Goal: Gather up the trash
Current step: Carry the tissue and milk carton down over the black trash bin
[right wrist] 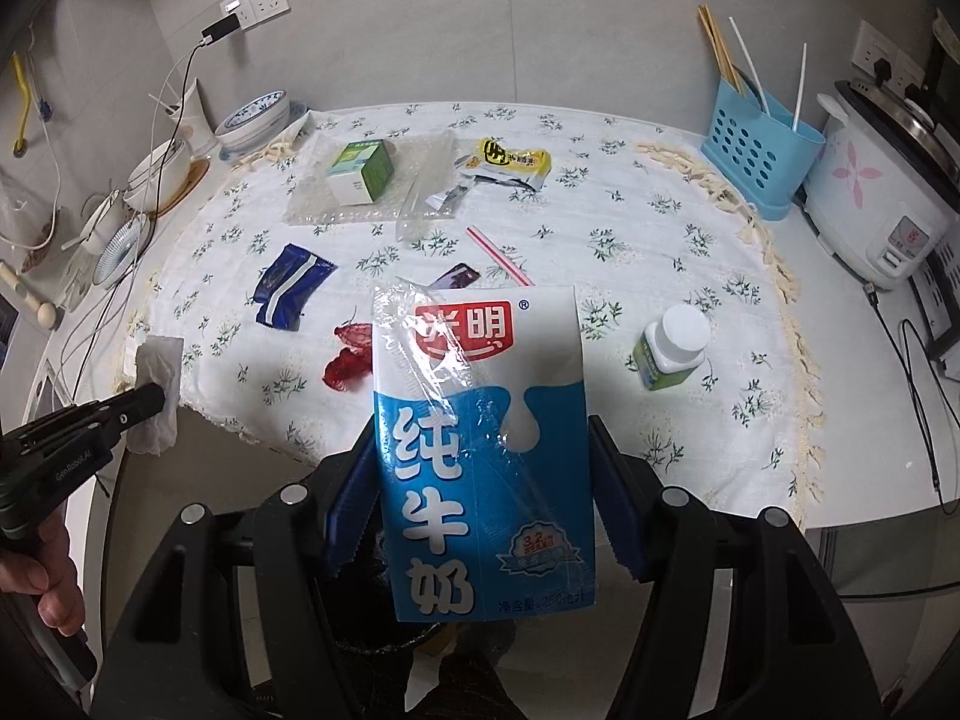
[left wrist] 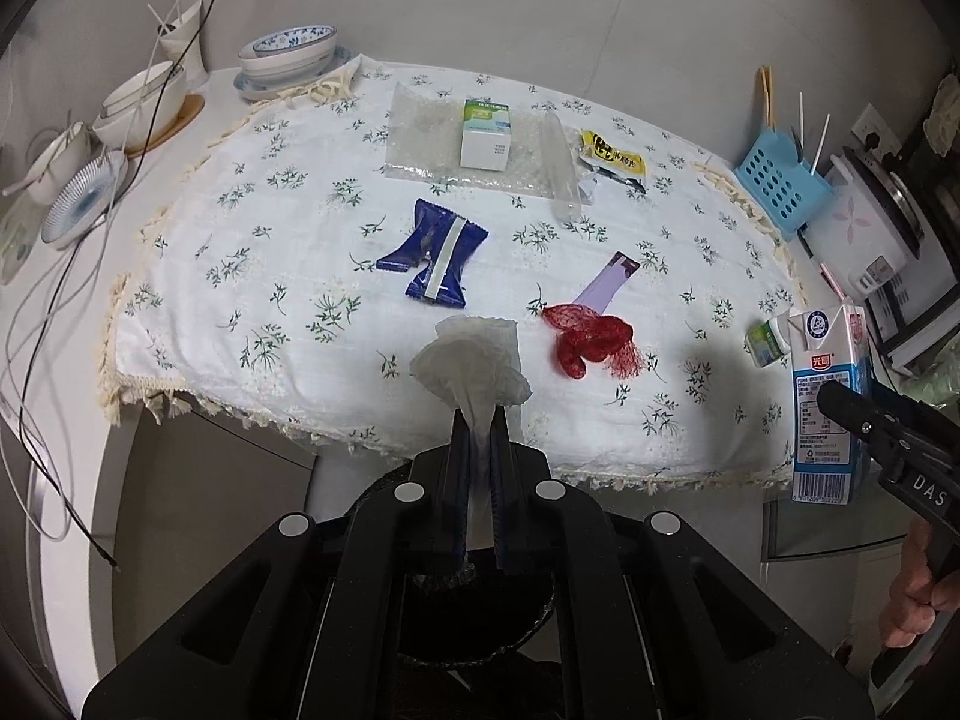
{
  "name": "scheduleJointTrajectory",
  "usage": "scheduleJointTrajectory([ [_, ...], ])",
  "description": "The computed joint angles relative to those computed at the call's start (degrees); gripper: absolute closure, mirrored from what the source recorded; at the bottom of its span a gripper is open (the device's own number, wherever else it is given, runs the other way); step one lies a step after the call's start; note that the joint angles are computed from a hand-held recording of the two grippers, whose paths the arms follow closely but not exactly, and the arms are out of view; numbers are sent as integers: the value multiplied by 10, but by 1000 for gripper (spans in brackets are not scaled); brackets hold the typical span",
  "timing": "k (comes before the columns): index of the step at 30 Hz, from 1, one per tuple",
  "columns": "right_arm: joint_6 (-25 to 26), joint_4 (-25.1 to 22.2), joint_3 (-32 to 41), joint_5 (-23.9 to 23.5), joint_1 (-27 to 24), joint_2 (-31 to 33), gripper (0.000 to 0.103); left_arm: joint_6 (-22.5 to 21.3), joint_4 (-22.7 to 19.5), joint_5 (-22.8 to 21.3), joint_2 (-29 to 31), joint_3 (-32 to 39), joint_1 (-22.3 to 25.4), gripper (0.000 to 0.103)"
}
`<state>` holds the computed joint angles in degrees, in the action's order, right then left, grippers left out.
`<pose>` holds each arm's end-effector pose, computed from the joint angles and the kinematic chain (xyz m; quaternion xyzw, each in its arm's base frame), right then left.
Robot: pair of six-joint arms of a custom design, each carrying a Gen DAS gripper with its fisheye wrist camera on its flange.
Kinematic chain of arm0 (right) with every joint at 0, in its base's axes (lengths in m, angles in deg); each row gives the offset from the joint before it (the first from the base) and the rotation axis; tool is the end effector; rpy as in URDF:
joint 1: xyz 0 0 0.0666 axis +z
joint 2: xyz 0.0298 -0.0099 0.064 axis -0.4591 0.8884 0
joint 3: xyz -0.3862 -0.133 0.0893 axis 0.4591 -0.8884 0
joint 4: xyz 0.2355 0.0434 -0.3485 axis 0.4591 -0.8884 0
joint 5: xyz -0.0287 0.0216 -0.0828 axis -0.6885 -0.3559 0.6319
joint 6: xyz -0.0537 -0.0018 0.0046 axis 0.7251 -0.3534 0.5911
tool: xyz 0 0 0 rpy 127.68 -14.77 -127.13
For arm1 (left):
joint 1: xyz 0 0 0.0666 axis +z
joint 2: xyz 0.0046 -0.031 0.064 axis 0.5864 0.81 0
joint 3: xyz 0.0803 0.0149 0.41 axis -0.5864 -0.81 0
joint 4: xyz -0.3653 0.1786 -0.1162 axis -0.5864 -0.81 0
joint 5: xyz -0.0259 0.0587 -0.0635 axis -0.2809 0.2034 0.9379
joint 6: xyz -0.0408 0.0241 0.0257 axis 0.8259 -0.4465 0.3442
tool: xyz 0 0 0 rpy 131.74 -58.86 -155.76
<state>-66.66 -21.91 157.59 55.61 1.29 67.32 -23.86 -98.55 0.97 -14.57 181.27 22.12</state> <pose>0.3106 0.1582 0.6740 0.0745 0.9568 0.0184 0.2804 0.3653 -0.0952 0.6658 0.1076 0.9629 -0.1019 0.2254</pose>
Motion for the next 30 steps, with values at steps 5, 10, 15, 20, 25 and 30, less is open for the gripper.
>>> scheduleJointTrajectory([
  [5,-14,16,-33,19,21,-19,41,-17,14,1,-27,-47,7,98],
  [10,-29,23,-70,13,34,-34,41,-29,28,6,-51,-95,14,98],
  [15,-37,31,-121,3,52,-50,41,-30,42,11,-74,-143,19,98],
  [20,-36,52,-168,-12,68,-61,41,-25,71,10,-97,-202,19,98],
  [25,-29,70,-196,-19,82,-60,41,-18,91,12,-111,-251,18,98],
  [30,-17,98,-228,-23,93,-64,41,-12,117,13,-124,-296,13,98],
])
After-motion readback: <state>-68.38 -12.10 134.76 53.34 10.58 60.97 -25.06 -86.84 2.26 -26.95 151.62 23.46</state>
